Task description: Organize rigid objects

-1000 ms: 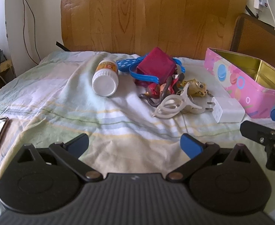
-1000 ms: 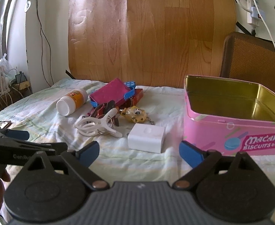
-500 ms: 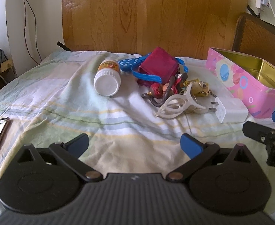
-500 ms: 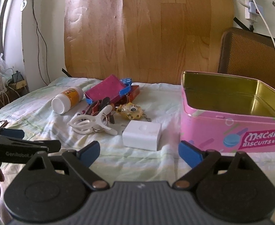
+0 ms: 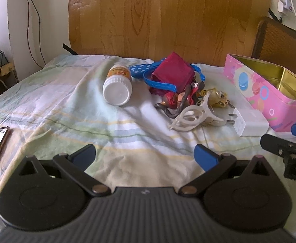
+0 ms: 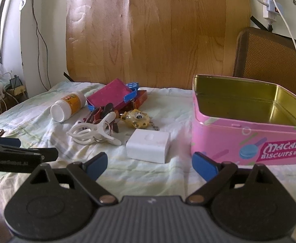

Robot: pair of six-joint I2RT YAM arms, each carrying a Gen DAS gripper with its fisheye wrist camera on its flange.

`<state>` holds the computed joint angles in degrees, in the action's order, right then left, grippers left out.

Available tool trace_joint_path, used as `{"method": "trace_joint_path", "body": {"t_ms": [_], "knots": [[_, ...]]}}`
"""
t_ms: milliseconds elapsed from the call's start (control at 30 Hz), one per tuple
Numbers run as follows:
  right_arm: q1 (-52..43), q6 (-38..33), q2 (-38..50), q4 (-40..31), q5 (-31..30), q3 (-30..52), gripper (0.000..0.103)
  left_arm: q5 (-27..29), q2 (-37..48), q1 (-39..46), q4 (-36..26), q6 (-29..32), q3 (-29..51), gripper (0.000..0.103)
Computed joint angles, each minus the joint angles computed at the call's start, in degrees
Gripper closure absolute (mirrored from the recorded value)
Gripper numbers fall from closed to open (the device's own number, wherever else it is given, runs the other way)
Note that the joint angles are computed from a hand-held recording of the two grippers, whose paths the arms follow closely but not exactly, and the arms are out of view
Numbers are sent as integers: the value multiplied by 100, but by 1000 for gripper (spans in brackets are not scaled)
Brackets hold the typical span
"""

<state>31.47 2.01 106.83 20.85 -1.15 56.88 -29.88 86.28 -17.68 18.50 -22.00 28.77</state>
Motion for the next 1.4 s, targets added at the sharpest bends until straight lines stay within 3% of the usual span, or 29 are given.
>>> {"method": "trace_joint_path", "body": {"t_ms": [367, 567, 633, 700, 833, 1067, 1267, 1400], "knots": [[13, -123, 320, -315, -79, 432, 13, 471, 88, 109, 166, 301, 70, 0], [-27, -207, 771, -790, -81, 1198, 15, 545, 32, 165, 262, 280, 5, 0], [-67, -212, 1000, -1131, -189, 1602, 23, 589, 23, 195, 233, 261, 23, 0], [-146, -204, 1223, -1561, -486, 2016, 42, 674, 8, 211, 167, 235, 66, 0], [-202, -465, 937, -1337, -658, 1546, 47, 1330, -95, 339, 0, 200, 128, 5], [-408, -1349, -313, -617, -1188, -368, 47, 3255, 141, 514, -94, -27, 417, 9], [-493, -1322, -547, -616, -1441, -623, 47, 3461, 701, 29, -283, 188, 939, 9], [-554, -1318, -519, -599, -1664, -611, 47, 3153, 999, -267, -249, 297, 1156, 13]]}}
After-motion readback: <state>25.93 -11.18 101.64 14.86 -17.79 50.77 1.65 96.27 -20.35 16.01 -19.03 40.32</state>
